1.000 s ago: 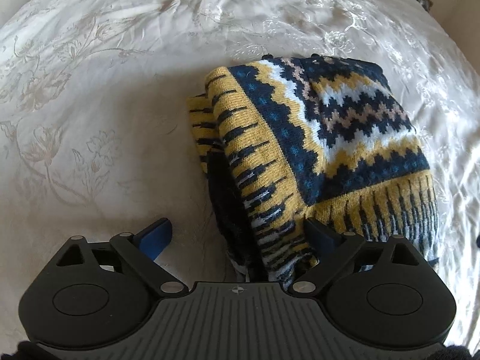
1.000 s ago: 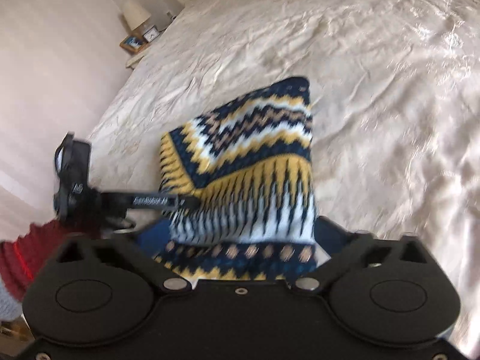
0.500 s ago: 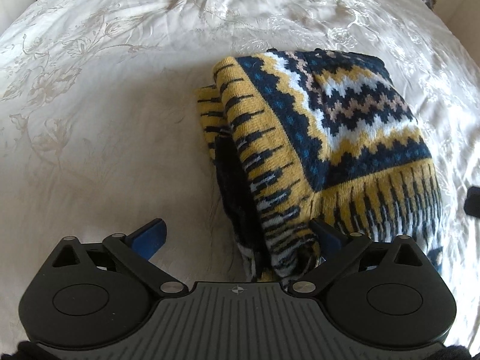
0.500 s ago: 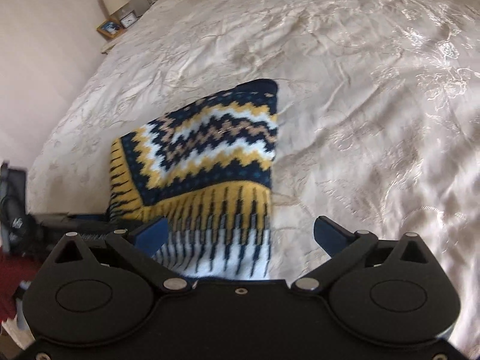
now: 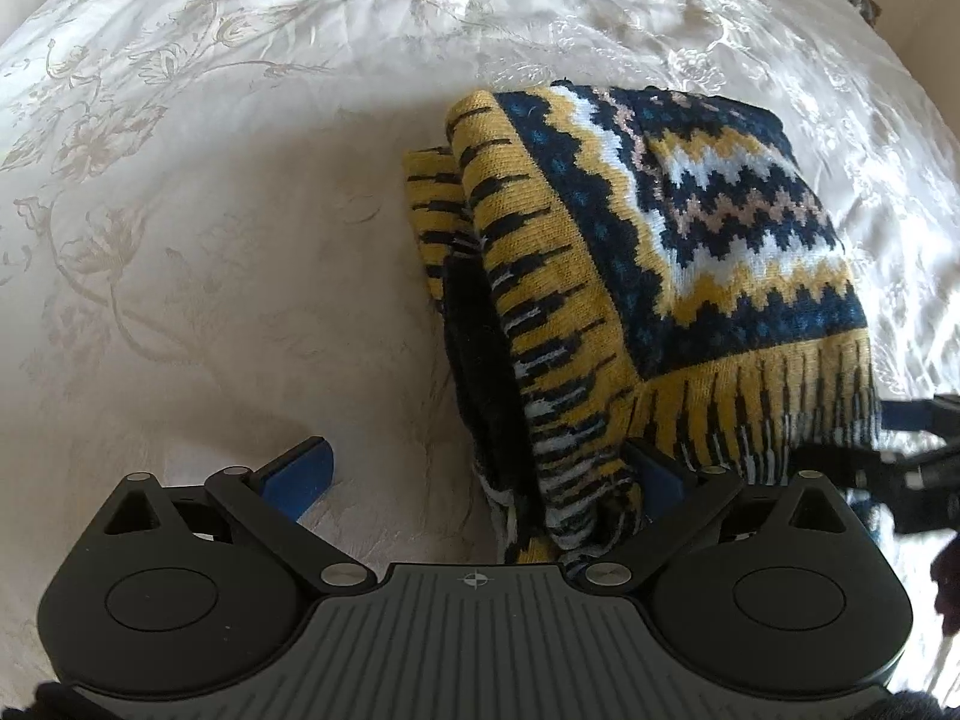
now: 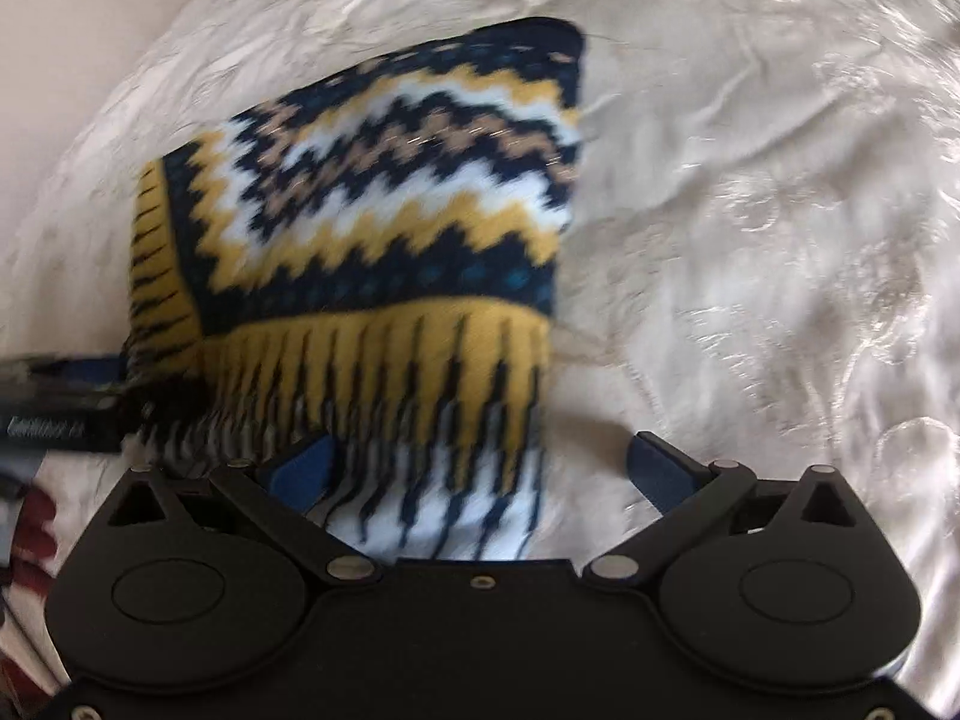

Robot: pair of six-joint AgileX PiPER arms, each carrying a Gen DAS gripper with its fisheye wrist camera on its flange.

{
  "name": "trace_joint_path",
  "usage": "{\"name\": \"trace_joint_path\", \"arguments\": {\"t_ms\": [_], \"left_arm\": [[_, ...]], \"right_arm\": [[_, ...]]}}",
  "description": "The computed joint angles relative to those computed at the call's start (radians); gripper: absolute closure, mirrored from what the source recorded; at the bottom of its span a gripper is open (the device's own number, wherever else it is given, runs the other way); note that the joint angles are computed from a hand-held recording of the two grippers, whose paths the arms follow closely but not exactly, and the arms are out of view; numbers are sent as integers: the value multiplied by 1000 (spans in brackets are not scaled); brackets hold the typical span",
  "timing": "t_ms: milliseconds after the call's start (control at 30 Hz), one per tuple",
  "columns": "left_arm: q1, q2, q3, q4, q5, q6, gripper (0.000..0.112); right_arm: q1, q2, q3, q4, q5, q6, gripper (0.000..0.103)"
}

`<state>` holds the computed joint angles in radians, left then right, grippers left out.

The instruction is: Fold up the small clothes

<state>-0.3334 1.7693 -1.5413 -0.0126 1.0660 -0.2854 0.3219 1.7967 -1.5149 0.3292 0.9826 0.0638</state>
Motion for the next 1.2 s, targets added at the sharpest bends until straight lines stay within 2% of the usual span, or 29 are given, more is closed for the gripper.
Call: {"name": "trace_joint_path", "arguments": {"t_ms": [167, 300, 500, 667, 833, 1000, 1200], "left_arm": [[-11, 9, -32, 13, 30, -9, 10], [-29, 8, -53, 38, 50, -32, 10], [-51, -10, -70, 55, 67, -62, 10], [-66, -44, -70, 60, 70, -81, 10], [-85, -107, -26, 43, 35, -122, 10], [-111, -176, 83, 19, -33, -158, 10], [-111, -158, 184, -22, -107, -145, 10]], "right_arm": [[-48, -77, 66, 110, -28, -103, 0], [-107, -112, 50, 157, -38, -135, 0], [-148, -58, -83, 180, 9, -125, 0], [-162, -36, -104, 197, 12, -132, 0], [-169, -17, -122, 222, 20, -149, 0], [-174, 24, -147, 265, 25, -185, 0], [-171, 133, -231, 302, 45, -225, 0]]}}
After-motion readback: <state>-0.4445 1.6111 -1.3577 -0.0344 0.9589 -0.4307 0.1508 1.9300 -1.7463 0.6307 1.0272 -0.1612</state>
